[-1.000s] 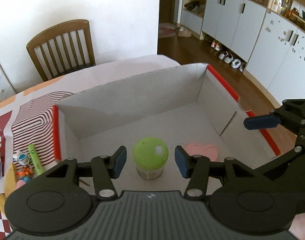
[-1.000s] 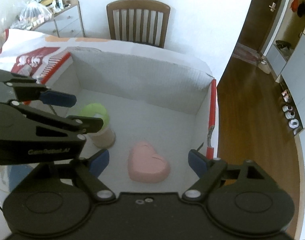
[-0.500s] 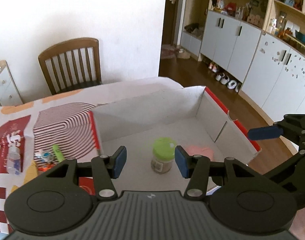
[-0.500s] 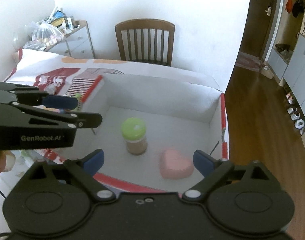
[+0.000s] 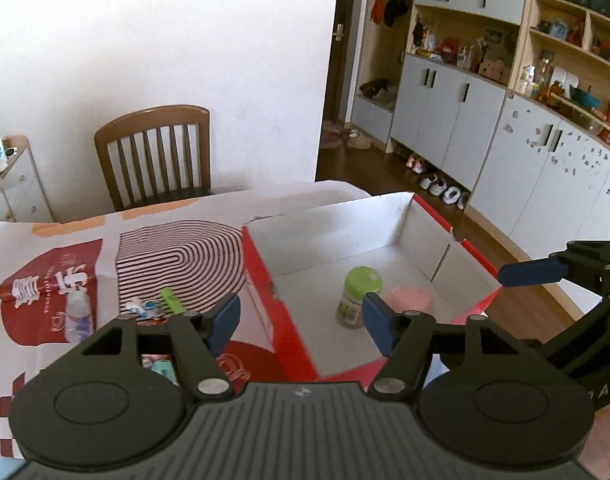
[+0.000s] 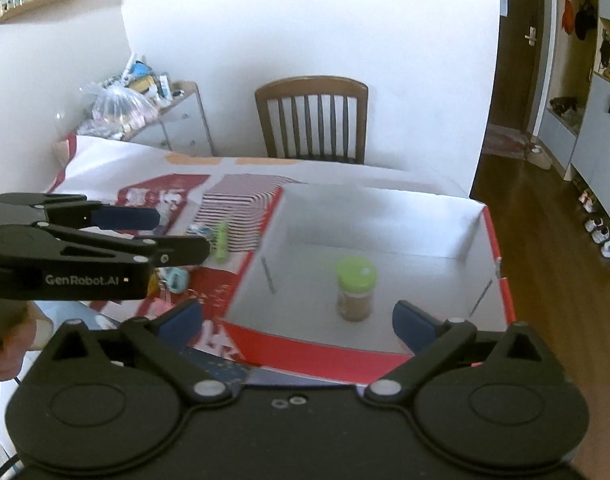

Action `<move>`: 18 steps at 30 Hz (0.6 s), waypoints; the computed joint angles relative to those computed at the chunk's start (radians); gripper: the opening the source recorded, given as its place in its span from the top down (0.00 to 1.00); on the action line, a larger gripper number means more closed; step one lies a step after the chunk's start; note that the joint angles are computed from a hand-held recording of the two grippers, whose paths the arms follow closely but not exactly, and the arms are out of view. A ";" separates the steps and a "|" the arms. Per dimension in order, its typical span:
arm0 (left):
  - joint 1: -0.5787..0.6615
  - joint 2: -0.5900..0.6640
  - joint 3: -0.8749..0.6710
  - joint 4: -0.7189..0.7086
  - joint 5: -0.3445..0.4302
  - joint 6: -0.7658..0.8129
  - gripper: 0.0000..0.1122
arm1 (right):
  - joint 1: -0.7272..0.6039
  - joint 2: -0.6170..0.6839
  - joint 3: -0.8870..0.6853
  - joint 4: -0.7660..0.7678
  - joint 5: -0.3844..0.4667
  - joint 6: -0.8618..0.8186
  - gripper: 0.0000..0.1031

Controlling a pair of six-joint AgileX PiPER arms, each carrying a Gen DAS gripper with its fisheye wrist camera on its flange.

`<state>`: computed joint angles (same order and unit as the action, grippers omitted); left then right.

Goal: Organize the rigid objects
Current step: 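Withdraw both tools from the shoebox back over the table items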

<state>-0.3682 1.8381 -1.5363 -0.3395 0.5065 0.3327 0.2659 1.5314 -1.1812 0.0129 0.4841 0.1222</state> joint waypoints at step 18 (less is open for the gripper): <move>0.309 -0.150 0.271 -0.457 -0.013 0.599 0.26 | 0.291 0.025 0.051 -0.409 -0.054 0.592 0.00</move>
<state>-0.0589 1.6884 -1.2655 -0.7969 0.4936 0.9317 0.5568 1.5560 -1.1304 -0.3966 0.4303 0.7138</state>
